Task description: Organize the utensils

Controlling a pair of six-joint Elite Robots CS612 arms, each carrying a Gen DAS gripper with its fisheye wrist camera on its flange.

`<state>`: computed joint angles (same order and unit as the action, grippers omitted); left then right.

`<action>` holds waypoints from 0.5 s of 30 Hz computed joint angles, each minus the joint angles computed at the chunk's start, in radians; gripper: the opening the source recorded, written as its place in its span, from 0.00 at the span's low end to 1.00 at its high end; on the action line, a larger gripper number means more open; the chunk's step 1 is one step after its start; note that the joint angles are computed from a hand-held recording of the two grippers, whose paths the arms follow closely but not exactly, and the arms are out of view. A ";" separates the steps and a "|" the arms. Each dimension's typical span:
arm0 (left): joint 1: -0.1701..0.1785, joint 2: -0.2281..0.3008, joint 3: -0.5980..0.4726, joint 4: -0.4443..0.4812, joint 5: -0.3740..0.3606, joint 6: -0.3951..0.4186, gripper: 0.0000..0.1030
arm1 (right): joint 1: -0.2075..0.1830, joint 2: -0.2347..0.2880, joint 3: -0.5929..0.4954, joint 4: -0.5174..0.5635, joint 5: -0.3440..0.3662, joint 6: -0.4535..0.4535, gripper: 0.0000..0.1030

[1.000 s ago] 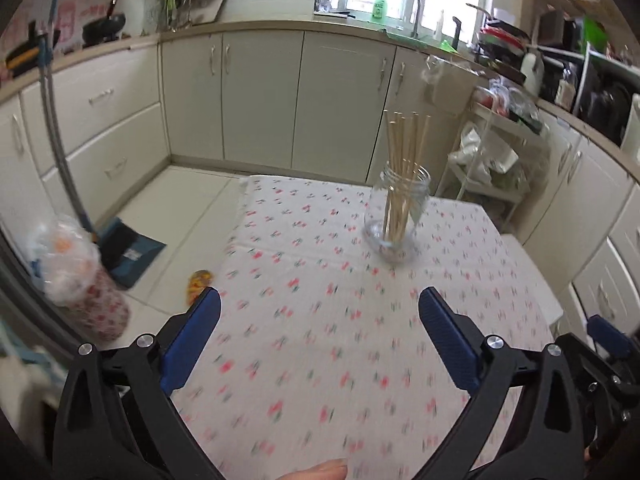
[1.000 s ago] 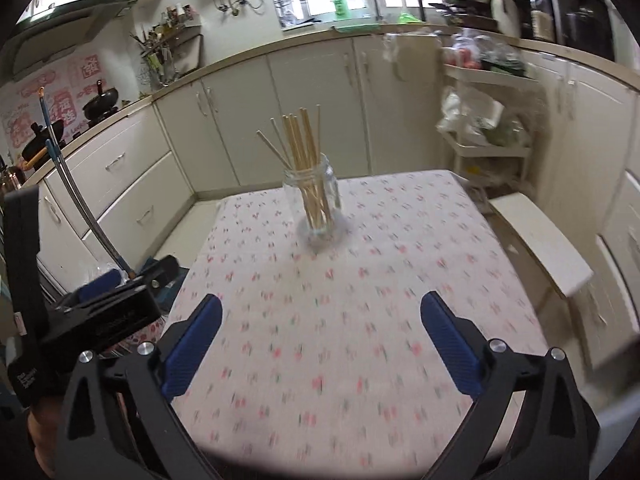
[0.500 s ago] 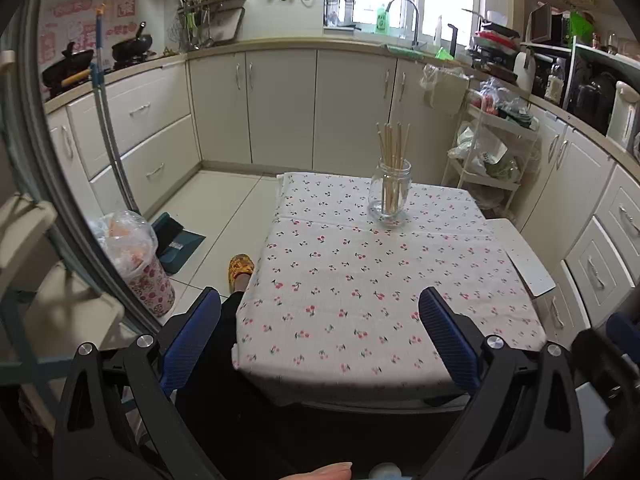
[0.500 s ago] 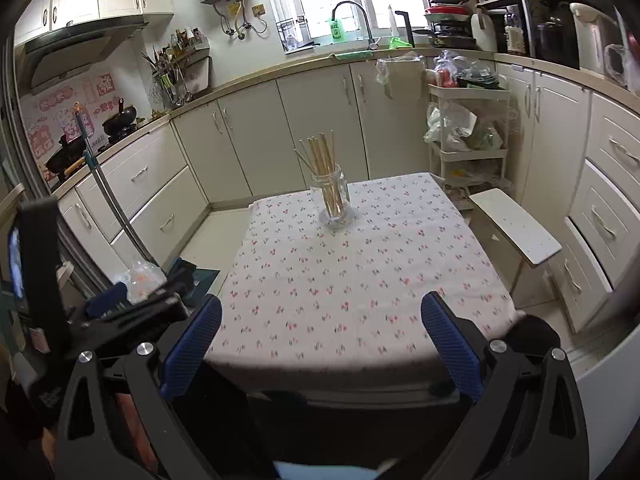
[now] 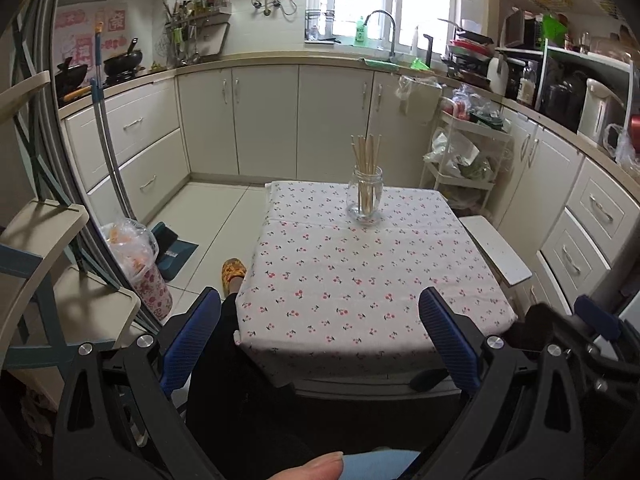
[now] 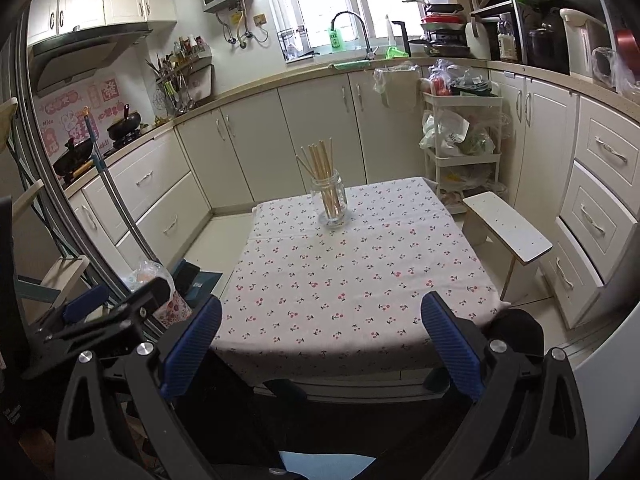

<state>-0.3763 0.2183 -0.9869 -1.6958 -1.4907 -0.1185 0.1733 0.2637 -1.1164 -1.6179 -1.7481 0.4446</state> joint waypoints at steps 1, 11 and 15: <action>-0.001 -0.001 -0.001 0.004 0.008 0.001 0.93 | 0.000 0.001 -0.002 -0.002 -0.002 0.001 0.93; 0.000 0.000 -0.006 -0.014 0.040 -0.025 0.93 | 0.003 0.001 -0.010 0.002 0.001 -0.004 0.93; 0.002 0.000 -0.006 -0.018 0.039 -0.040 0.93 | 0.005 0.002 -0.015 0.005 0.005 -0.006 0.93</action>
